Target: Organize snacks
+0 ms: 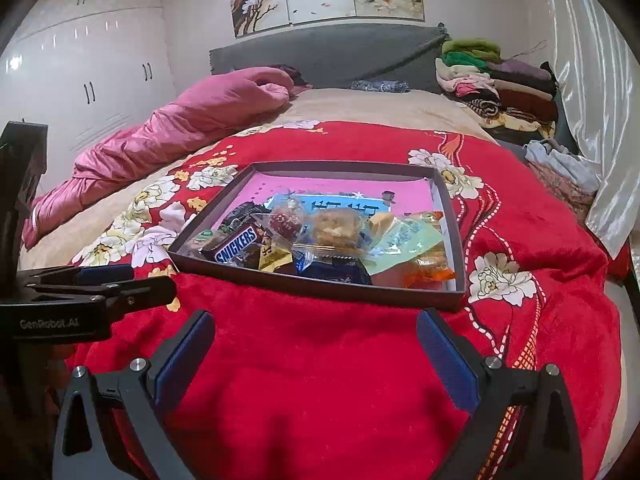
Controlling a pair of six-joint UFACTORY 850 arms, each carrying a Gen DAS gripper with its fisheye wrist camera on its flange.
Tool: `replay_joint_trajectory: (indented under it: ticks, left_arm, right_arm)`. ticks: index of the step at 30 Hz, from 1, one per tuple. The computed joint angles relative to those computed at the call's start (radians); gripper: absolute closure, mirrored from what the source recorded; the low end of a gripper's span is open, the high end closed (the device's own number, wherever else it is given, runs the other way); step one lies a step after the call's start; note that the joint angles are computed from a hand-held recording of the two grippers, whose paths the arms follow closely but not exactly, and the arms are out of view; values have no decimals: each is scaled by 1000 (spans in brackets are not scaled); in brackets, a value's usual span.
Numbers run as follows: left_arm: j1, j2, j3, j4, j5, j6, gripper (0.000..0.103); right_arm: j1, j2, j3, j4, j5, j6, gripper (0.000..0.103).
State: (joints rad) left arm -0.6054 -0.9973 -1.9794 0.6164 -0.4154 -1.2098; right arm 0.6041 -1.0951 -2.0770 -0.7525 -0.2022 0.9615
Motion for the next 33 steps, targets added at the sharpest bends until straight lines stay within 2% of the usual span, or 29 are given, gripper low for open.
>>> replay_joint_trajectory:
  ticks: [13,33]
  left_arm:
    - [-5,14,24,-21,10,19,22]
    - [-4,30,49,1,30,-9,22]
  right_arm:
    - [-2,9,17,-43,1,44,1]
    - [-5,1,4,8,-8,1,1]
